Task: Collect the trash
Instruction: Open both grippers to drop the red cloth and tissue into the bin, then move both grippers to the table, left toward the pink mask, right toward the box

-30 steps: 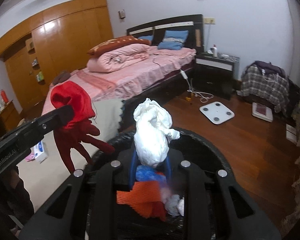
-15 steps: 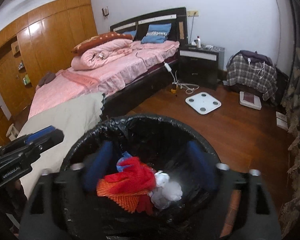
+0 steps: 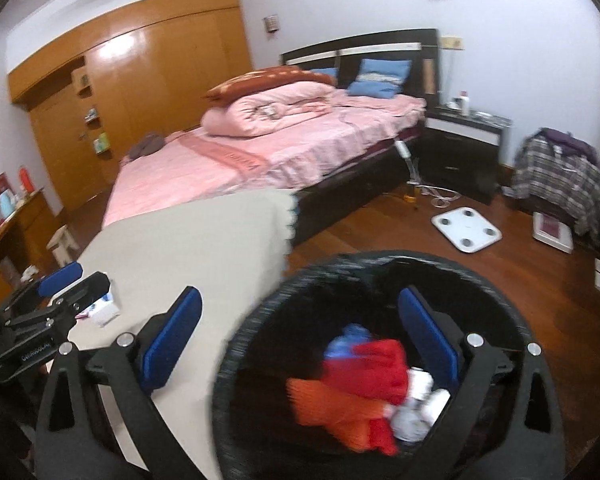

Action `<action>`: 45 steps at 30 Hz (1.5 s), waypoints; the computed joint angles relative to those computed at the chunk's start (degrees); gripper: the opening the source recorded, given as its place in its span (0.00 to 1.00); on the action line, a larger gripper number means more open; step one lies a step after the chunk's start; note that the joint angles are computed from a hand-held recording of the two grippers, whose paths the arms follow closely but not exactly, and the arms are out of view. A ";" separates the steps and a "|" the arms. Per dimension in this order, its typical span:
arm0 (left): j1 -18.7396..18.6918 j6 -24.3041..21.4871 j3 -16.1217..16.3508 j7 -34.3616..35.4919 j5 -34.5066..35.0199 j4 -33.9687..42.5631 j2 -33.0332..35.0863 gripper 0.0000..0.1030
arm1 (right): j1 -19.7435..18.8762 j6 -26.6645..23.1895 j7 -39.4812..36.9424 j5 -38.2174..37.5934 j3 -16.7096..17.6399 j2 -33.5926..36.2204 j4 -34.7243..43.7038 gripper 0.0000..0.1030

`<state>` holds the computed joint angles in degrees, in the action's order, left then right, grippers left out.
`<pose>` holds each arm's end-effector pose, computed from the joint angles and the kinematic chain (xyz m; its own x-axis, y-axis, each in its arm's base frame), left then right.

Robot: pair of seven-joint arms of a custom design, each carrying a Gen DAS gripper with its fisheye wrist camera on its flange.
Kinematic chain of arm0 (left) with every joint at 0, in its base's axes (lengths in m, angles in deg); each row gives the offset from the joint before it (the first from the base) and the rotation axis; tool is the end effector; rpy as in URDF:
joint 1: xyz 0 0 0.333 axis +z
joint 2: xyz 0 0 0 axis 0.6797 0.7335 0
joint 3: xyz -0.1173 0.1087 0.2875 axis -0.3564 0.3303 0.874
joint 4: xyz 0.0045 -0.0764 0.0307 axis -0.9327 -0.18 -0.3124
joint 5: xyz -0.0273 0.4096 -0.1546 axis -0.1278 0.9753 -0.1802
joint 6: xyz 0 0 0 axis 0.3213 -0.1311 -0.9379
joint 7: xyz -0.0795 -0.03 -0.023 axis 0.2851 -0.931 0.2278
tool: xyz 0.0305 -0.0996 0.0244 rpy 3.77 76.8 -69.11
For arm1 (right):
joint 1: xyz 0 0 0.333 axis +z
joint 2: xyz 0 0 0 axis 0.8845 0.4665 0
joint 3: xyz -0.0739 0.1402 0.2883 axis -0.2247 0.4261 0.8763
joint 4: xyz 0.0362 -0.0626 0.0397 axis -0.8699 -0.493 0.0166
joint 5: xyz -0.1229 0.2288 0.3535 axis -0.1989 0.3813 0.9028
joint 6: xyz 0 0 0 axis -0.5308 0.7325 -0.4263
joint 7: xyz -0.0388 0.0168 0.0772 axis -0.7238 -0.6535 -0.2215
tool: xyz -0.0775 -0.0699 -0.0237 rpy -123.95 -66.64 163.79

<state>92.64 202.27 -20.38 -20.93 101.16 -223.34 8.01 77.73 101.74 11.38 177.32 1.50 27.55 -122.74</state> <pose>0.5047 -0.1352 0.4303 0.0287 -0.9979 0.0588 -0.5226 -0.0651 -0.8501 0.5627 0.1135 0.4165 0.3285 -0.9290 -0.1704 -0.5862 -0.0591 -0.8080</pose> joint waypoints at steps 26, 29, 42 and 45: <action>14.34 -0.70 3.53 -3.13 2.58 -11.40 -6.40 0.74 | 5.63 -0.57 18.75 -24.57 11.49 19.12 15.46 0.93; 16.30 -0.33 2.58 -2.39 2.04 -11.37 -5.47 0.74 | 6.07 -0.83 22.94 -30.04 12.04 20.90 16.44 0.93; 22.02 1.19 -0.53 1.29 -1.67 -11.81 -2.82 0.75 | 7.16 -1.90 37.20 -49.16 13.43 26.28 19.32 0.93; 22.25 1.39 -0.26 2.76 -2.91 -11.86 -1.99 0.75 | 7.69 -2.59 40.17 -53.06 13.02 27.19 20.02 0.93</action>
